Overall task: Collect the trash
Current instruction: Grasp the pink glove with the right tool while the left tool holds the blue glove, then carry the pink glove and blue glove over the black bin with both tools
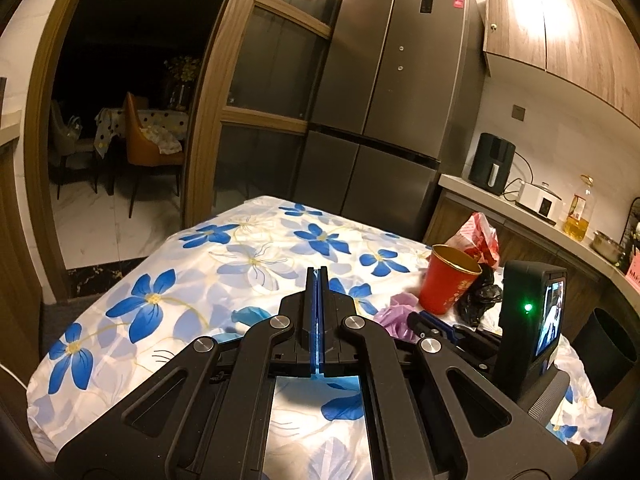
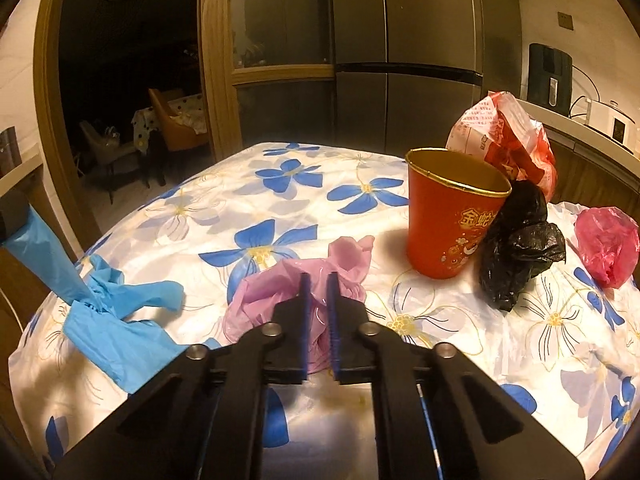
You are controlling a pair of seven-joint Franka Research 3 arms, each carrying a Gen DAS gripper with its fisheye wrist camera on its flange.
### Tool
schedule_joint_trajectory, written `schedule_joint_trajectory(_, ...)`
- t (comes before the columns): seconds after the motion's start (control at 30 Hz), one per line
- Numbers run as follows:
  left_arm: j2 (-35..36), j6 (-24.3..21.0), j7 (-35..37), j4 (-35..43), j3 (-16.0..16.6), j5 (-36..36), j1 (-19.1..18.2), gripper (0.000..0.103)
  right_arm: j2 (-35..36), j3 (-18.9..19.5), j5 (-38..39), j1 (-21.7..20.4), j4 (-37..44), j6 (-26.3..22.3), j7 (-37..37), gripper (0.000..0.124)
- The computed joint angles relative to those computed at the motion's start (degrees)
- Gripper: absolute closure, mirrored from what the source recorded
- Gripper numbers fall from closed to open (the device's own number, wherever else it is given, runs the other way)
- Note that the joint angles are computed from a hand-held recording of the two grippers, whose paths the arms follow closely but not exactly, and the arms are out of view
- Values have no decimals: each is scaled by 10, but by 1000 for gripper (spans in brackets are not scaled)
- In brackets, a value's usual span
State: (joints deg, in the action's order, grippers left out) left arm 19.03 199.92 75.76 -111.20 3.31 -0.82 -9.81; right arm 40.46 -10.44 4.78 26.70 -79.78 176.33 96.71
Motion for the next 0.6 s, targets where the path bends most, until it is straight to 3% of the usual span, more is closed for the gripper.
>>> schedule_joint_trajectory(0.37, -14, 8, 26, -6, -1, -10, -15, 103, -89, 7, 46, -4, -123, 95, -31, 123)
schedule_joint_trajectory(0.6, -18, 10, 39, 4, -25, 13, -13, 103, -158, -2, 104, 0, -210, 155, -78, 123)
